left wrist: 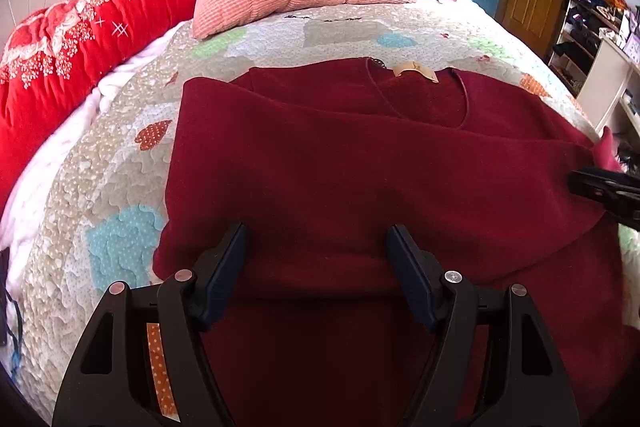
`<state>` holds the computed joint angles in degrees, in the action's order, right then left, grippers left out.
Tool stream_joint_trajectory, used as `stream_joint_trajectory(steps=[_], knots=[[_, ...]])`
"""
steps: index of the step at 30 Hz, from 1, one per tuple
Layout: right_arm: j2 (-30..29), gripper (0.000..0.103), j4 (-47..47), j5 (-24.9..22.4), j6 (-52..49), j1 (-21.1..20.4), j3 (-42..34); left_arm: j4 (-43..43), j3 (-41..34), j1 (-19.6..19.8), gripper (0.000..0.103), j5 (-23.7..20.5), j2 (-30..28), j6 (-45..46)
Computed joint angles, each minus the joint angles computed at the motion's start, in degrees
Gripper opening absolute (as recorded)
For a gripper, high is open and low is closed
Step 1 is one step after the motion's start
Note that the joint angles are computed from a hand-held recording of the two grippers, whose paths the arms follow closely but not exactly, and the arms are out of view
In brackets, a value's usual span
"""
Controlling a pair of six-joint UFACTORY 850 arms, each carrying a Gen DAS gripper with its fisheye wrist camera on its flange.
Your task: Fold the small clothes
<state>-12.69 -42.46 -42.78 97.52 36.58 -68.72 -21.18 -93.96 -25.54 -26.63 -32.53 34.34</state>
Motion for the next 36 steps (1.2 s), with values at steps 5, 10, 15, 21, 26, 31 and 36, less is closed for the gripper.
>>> stream_joint_trajectory(steps=[5,10,15,21,26,31,36], knots=[[9.35,0.05,-6.05,-4.05,14.75,2.77,9.24,-8.19,1.96,0.45,0.072,0.71,2.42,5.26],[20.46,0.051,-4.1,-6.69,28.38,0.57,21.2,-8.68,1.99,0.05,0.072,-0.72,2.38,4.59],[28.38,0.051,0.54,-1.19,31.08,-8.84,29.94,-5.88,2.58,-0.73,0.072,-0.21,2.24,3.19],[30.0,0.046,1.92,13.69,34.52,-18.0,36.45,-3.0,2.62,-1.2,0.072,0.35,1.75,1.33],[34.64,0.007,-8.27,12.81,47.49,-14.48,41.01,-4.64,2.2,-0.84,0.072,-0.38,1.54,2.79],[40.08,0.007,-15.54,-0.87,53.27,-4.98,39.81,-8.82,1.48,0.61,0.072,-1.56,1.87,4.66],[37.33,0.007,-27.08,-5.0,49.73,1.39,30.5,-17.26,-0.63,3.36,0.072,-5.03,1.84,7.3]])
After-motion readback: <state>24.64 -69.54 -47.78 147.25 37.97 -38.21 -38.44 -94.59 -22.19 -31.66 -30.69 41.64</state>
